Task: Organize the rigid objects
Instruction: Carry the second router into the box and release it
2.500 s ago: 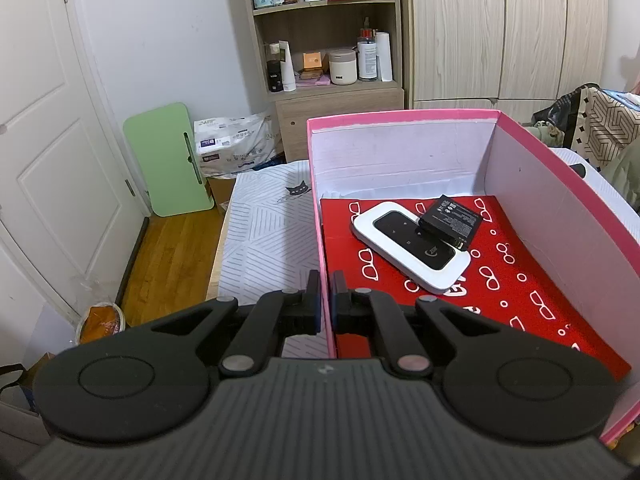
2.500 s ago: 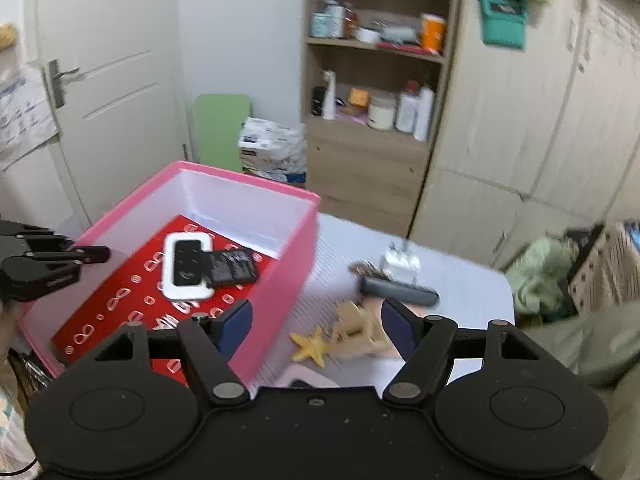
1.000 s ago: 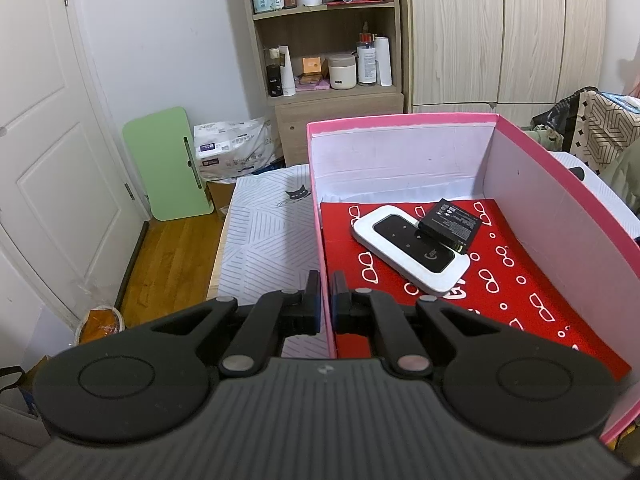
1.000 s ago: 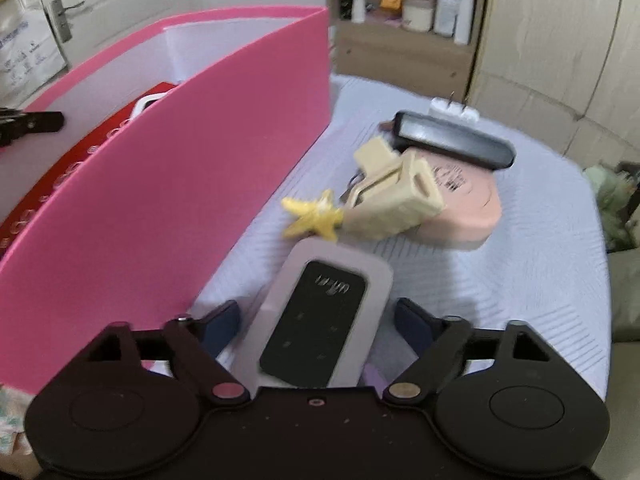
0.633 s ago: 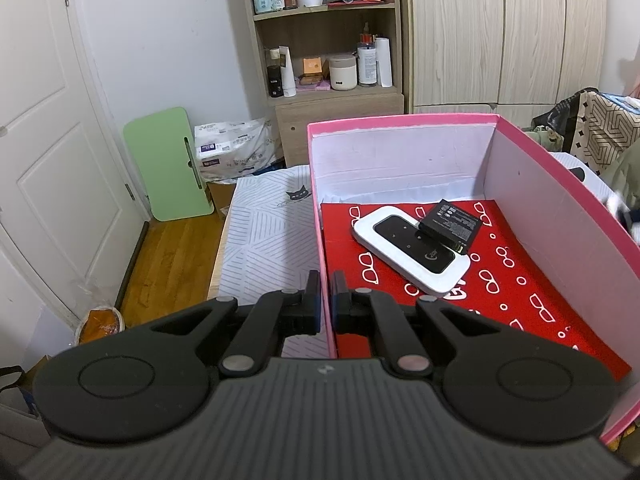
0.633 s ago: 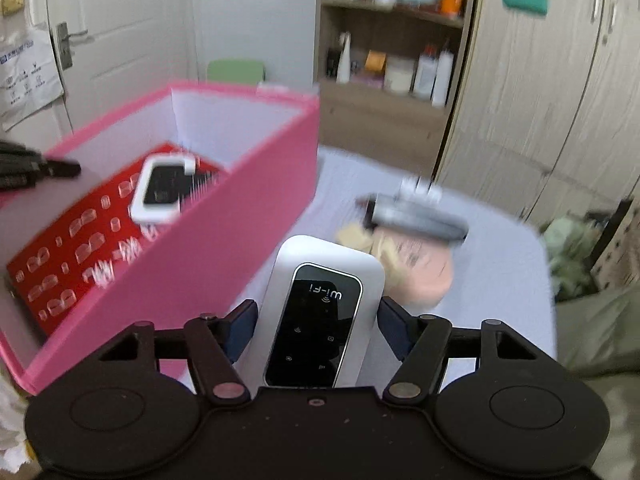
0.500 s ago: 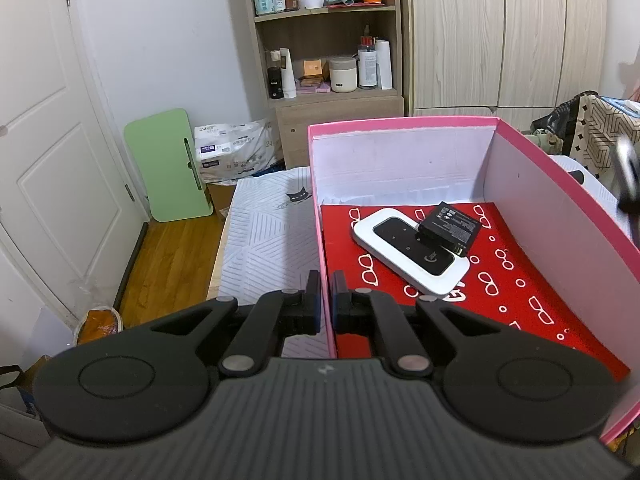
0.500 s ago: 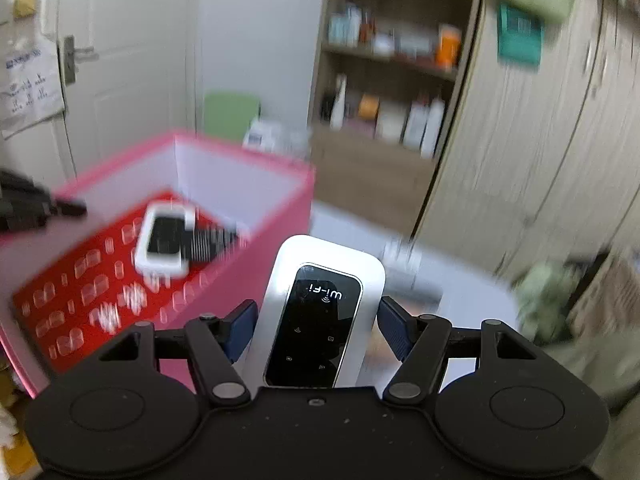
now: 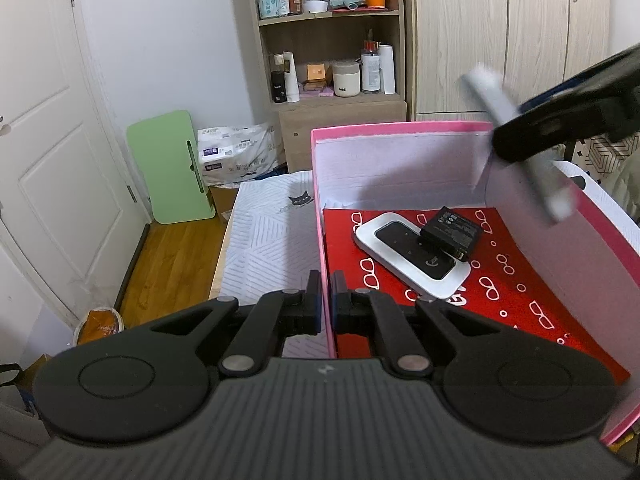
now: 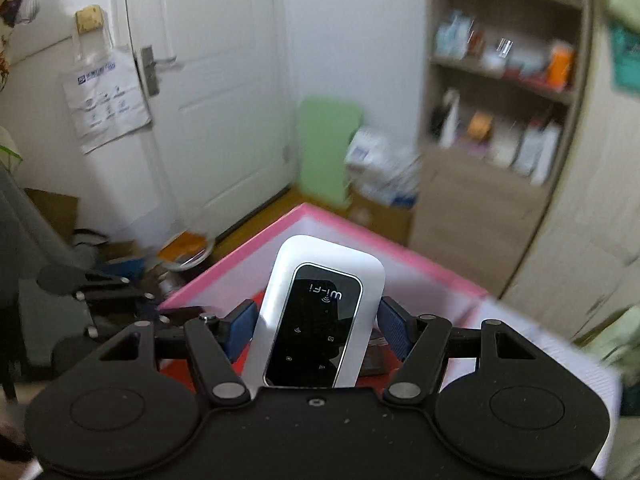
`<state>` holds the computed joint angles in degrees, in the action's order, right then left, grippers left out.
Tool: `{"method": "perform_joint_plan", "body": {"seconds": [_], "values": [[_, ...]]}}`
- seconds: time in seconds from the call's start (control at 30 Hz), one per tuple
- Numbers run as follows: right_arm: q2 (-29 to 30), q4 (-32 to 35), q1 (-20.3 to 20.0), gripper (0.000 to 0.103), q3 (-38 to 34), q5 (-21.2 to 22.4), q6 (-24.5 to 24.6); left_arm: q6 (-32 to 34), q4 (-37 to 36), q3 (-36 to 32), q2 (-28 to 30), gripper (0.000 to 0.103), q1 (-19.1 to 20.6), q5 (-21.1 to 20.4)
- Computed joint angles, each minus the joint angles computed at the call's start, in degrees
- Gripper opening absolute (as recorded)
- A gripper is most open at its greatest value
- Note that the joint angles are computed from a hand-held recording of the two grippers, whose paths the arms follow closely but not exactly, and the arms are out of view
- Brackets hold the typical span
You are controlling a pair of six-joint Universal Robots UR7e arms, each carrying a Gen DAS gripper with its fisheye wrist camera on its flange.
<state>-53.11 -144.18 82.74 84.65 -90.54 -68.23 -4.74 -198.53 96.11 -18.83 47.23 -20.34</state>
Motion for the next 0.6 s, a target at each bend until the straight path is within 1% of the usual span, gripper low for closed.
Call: {"method": "perform_joint_plan", "body": {"seconds": [0.07, 0.1, 0.2, 0.27, 0.37, 0.43, 0.47, 0.5, 0.57, 0.6], "values": [[3.0, 4.8, 1.0, 0.071, -3.6, -2.7, 3.5, 0.6, -0.9, 0.0, 0.2, 0.003, 0.0, 0.0], [4.3, 6.2, 1.3, 0.071, -4.7, -3.9, 4.7, 0.6, -1.1, 0.0, 0.2, 0.003, 0.1, -0.1], [7.7, 8.6, 1.9, 0.071, -7.0, -6.8, 8.2, 0.7, -1.2, 0.1, 0.1, 0.003, 0.0, -0.2], [9.3, 10.3, 1.8, 0.071, -8.3, -7.4, 10.4, 0.9, -1.2, 0.1, 0.1, 0.003, 0.0, -0.1], [11.9, 15.0, 1.7, 0.071, -11.7, -7.0, 15.3, 0.9, -1.3, 0.0, 0.1, 0.003, 0.0, -0.2], [13.9, 19.4, 1.4, 0.071, -14.9, -5.9, 21.4, 1.0, -1.0, -0.1, 0.2, 0.003, 0.0, 0.0], [14.7, 20.9, 1.2, 0.071, -16.2, -6.2, 24.3, 1.0, -0.9, -0.1, 0.2, 0.003, -0.1, 0.2], [15.1, 20.8, 1.0, 0.071, -16.6, -5.9, 25.8, 1.1, -1.1, -0.1, 0.2, 0.003, 0.0, 0.1], [14.8, 18.9, 0.5, 0.073, -15.9, -4.5, 26.6, 1.2, -1.4, -0.1, 0.2, 0.004, 0.0, -0.4], [14.8, 19.3, 0.3, 0.073, -16.1, -4.0, 27.3, 1.3, -1.2, -0.3, 0.3, 0.004, -0.1, -0.1]]}}
